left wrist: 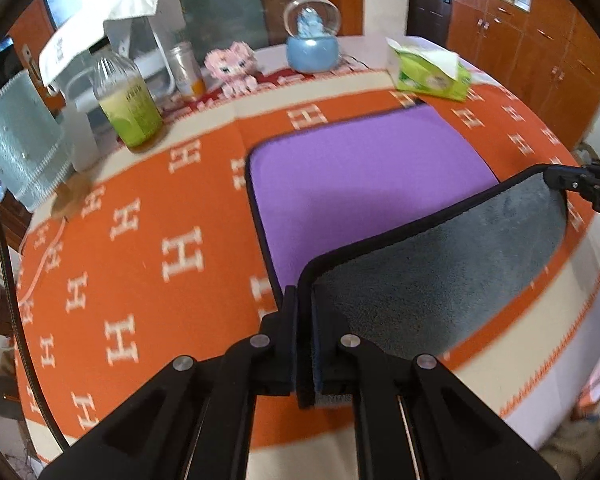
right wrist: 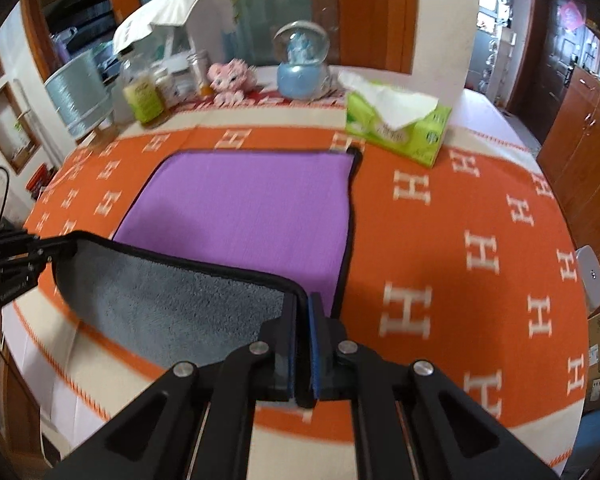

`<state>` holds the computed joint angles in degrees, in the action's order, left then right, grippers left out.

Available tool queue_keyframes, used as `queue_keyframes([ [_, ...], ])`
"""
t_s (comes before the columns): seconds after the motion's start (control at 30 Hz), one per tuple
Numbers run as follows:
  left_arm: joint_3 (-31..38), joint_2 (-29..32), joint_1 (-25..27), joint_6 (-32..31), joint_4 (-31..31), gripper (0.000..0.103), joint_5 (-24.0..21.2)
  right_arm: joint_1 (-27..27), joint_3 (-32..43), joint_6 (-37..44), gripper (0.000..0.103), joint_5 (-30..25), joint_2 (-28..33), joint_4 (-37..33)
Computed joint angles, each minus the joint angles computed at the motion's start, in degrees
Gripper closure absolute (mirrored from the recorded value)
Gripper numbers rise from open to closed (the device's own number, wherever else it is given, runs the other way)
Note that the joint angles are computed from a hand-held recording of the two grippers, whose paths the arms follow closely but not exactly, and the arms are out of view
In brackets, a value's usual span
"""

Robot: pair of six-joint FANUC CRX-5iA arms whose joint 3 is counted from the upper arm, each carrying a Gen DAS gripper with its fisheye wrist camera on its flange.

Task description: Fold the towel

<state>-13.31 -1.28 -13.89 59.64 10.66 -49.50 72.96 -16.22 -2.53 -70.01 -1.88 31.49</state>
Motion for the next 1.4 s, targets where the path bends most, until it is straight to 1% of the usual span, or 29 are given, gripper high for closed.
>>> queue_keyframes([
  [0.13,5.3,4.3,-1.2,5.4,-2.1,0.099,2.0,-4.3,1.8,1.8,0.098,0.4,2.2,1.7],
  [0.3,11.8,9.5,-2.6,11.5,-4.8,0.099,3.0,-9.2,4.5,3.8,0.098,0.8,5.7,2.9],
  [0.4,15.6,12.5,-4.0,15.8,-7.8,0.099,3.3,-11.7,5.7,4.6,0.098,1.6,7.4,2.9],
  [0.67,24.6,20.5,-6.6,25.5,-15.0,0.099,0.5,-16.2,8.3,6.4,0.098,2.9,11.9,3.0],
  [1.0,30.4,26.1,-8.6,33.4,-21.0,0.099,-2.2,-19.0,12.6,10.4,0.098,1.2,18.0,2.5],
  [1.1,32.6,27.8,-8.7,35.0,-21.4,0.096,-4.6,-19.5,13.6,10.8,0.097,0.9,19.3,1.9],
  [1.13,33.0,28.2,-8.8,35.5,-21.6,0.096,-5.1,-19.7,14.0,10.9,0.095,0.7,19.6,1.3],
  [1.17,33.5,28.7,-9.0,36.0,-22.1,0.093,-5.7,-20.0,14.2,10.9,0.090,0.8,19.7,0.5],
  [1.2,33.9,29.0,-9.2,36.3,-22.5,0.084,-6.2,-20.2,14.4,10.4,0.085,0.8,19.8,-0.2],
  [1.23,34.7,29.4,-9.5,37.0,-23.6,0.076,-7.2,-20.4,14.2,9.6,0.083,1.2,19.5,-0.7],
  [1.3,34.5,29.1,-9.6,37.7,-24.0,0.042,-7.1,-20.4,13.3,7.7,0.077,1.8,18.6,-0.5],
  [1.33,33.8,28.5,-9.5,38.0,-23.8,0.035,-6.3,-20.2,12.9,6.9,0.076,1.4,18.3,0.0],
  [1.37,33.0,27.8,-9.2,38.2,-23.2,0.024,-5.3,-20.0,12.7,6.6,0.074,1.1,18.1,0.5],
  [1.4,32.6,27.4,-9.0,38.1,-22.7,0.017,-5.0,-19.7,12.6,6.4,0.072,0.8,17.8,0.9],
])
